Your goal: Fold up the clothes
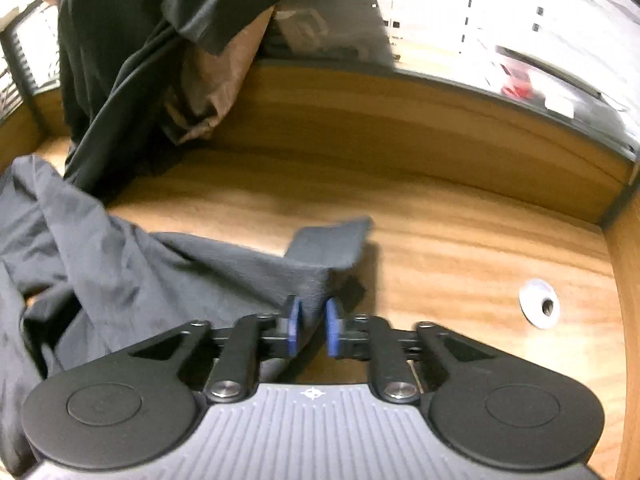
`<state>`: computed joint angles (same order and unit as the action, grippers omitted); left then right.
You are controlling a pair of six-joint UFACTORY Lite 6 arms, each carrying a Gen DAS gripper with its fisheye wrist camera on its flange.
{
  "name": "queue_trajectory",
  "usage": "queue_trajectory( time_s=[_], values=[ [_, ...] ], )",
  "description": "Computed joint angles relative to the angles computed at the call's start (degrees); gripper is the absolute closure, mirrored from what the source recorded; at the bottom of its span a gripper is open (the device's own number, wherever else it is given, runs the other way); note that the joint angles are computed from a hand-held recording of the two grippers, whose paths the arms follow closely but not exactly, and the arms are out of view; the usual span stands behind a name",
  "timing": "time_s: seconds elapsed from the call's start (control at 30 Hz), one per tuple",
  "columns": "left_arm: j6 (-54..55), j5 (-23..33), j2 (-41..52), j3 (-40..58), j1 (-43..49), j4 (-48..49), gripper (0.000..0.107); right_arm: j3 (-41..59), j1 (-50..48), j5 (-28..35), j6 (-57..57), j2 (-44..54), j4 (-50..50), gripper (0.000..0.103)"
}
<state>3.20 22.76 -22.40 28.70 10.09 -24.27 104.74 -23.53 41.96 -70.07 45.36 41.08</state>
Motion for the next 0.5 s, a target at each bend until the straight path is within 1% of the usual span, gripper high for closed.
queue_trajectory(
  time_s=[0.03,0.07,0.1,0.17,0.23,0.3,0.5],
  values=[
    [1.52,-0.86,2.20,1.52,-0.87,-1.34,0.064,-2.27,-0.99,-0.29,-2.60,-1.24,1.42,0.067],
    [3.19,-1.64,4.42,3.10,-1.69,-2.76,0.064,-3.54,-1.87,-0.22,-4.09,-2.04,1.78,0.057],
    [4.93,-2.57,7.09,4.99,-2.66,-4.25,0.064,-5.06,-2.77,-0.48,-5.73,-2.80,2.19,0.056],
    [7.87,-4.12,12.28,8.83,-4.41,-6.73,0.063,-6.65,-5.04,0.82,-9.03,-3.40,3.15,0.056],
    [10.75,-5.05,17.03,12.55,-5.56,-9.56,0.062,-7.59,-7.05,3.76,-11.98,-3.10,3.12,0.055],
    [15.60,-5.03,21.68,16.17,-5.38,-15.49,0.062,-8.93,-8.11,5.82,-15.58,-2.75,2.45,0.055],
    [20.42,-5.31,33.45,25.86,-4.83,-23.84,0.061,-19.35,-7.25,6.52,-28.85,-5.88,1.08,0.056]
  ],
)
